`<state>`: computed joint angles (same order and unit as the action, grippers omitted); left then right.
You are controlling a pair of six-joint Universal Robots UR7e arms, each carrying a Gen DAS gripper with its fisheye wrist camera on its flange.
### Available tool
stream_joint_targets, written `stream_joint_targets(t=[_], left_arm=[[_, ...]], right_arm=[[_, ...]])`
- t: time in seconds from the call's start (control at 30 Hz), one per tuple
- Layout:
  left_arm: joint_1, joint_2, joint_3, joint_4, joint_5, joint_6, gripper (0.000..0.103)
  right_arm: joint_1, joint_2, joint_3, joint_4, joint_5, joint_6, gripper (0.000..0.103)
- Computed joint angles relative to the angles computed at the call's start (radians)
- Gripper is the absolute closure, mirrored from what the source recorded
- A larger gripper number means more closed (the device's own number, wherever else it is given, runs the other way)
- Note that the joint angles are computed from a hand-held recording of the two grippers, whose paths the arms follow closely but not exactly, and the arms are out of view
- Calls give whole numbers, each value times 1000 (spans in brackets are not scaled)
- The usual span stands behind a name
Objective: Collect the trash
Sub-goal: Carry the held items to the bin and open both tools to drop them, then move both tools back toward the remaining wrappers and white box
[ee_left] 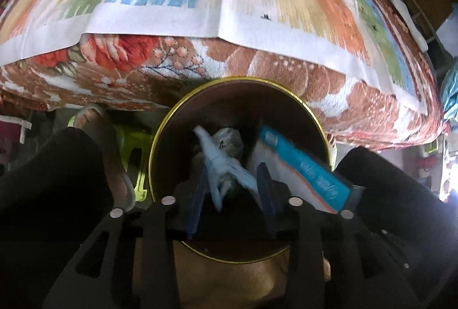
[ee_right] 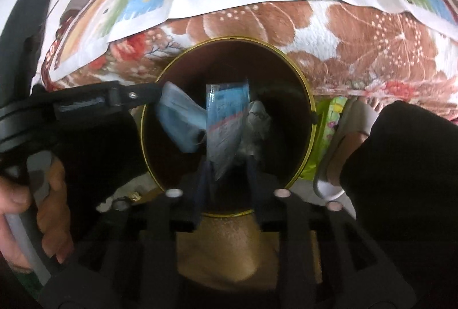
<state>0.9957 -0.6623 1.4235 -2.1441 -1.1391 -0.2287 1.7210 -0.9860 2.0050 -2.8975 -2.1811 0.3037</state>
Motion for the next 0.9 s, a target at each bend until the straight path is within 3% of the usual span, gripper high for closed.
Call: stream_joint_targets(t=[0.1,0.3,0.53,0.73,0.9], left_arm=[[-3,-7,8,-22,-8,4,59],[9,-25,2,-48,-29,-6,58],[-4,-58,0,-123,-36,36,45],[-7,-34,-92,-59,-61,88,34],[-19,-18,-167,-71,-1,143,25]], right_arm=[[5,1,2,-17,4,-16,71],[11,-6,10,-61,-2,-29,60],[52,-9,-7,-167,-25,-142,47],[62,-37,-49,-174,-17,-193,41],[71,-31,-122,-162,-40,-268,36]])
